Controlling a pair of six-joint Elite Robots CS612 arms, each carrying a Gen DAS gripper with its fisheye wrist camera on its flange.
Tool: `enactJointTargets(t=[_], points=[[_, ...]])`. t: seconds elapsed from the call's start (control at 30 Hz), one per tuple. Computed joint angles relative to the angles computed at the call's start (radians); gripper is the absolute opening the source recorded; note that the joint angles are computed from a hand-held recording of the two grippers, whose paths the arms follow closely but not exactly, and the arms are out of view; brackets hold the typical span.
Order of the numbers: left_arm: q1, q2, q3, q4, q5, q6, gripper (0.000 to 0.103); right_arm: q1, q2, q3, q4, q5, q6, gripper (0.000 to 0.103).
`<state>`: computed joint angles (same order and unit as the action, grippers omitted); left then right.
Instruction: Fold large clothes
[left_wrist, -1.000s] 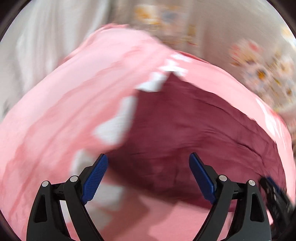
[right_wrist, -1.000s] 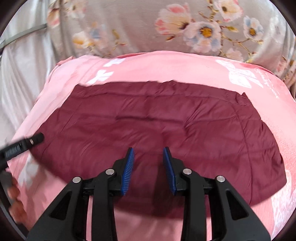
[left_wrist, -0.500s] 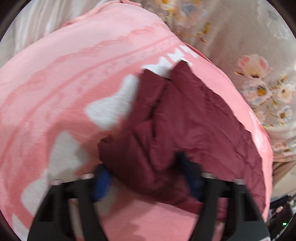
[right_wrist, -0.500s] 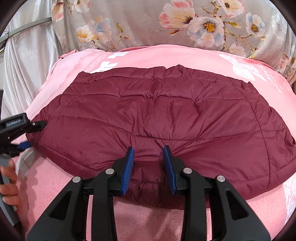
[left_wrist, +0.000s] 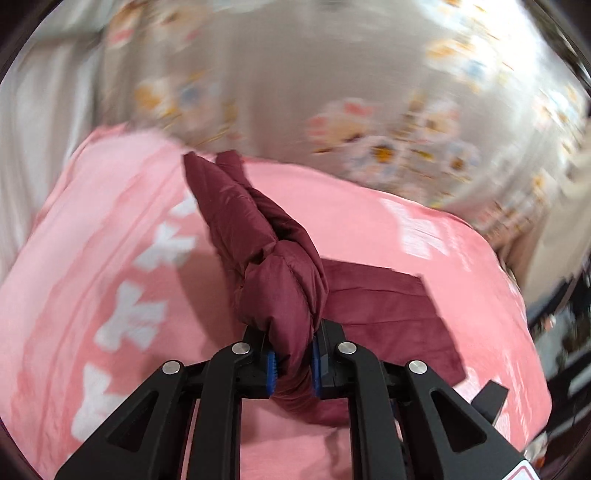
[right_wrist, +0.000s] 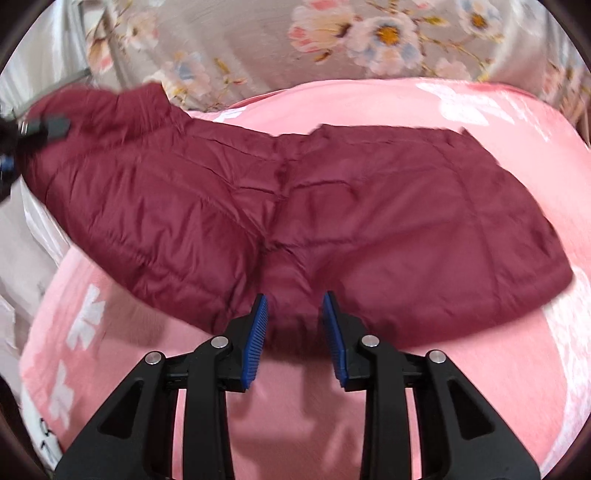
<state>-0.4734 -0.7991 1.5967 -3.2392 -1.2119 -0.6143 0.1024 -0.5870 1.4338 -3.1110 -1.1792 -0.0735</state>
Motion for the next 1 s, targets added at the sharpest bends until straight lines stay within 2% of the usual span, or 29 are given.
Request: enactJointTargets(t=[0.17,0.27,0.33,0.4,0.43,0.5,0.63,0.67,0.77,0.9,1.0], points=[[-0.045,0.059,-0.156,0.075,-0.064,0.127,0.010,-0.060,-0.030,0.058,-0.046,-0.046,0.076,0.031],[-0.062,0.127,-0.287,0.192,-0.139,0.157,0.010,-0.088,-0.038,0.079,-0.074,-0.094,0.112,0.031],[-0.078,0.184,-0.384,0.317,-0.155,0.168,0.016,-0.106,-0.043,0.087,-0.072,-0.117,0.137,0.032],[-0.088,0.213,-0.425,0.393,-0.160,0.161,0.020,-0.124,-0.051,0.095,-0.068,-0.124,0.162,0.032],[-0.092,0.218,-0.428,0.422,-0.170,0.151,0.024,-0.131,-0.055,0.098,-0.072,-0.123,0.167,0.032],[-0.094,0.210,-0.398,0.391,-0.194,0.153,0.034,-0.142,-0.062,0.105,-0.084,-0.121,0.167,0.032],[-0.080,0.140,-0.242,0.189,-0.241,0.131,0.073,-0.149,-0.066,0.094,-0.113,-0.081,0.163,0.035],[-0.079,0.127,-0.214,0.157,-0.222,0.121,0.083,-0.149,-0.064,0.087,-0.118,-0.061,0.161,0.037],[-0.085,0.088,-0.137,0.152,-0.076,0.072,0.085,-0.145,-0.052,0.056,-0.122,0.018,0.157,0.043],[-0.063,0.081,-0.098,0.212,-0.067,-0.023,0.085,-0.133,-0.043,0.021,-0.082,0.126,0.160,0.049],[-0.052,0.100,-0.110,0.291,-0.085,-0.065,0.085,-0.124,-0.044,0.011,-0.087,0.154,0.160,0.053]])
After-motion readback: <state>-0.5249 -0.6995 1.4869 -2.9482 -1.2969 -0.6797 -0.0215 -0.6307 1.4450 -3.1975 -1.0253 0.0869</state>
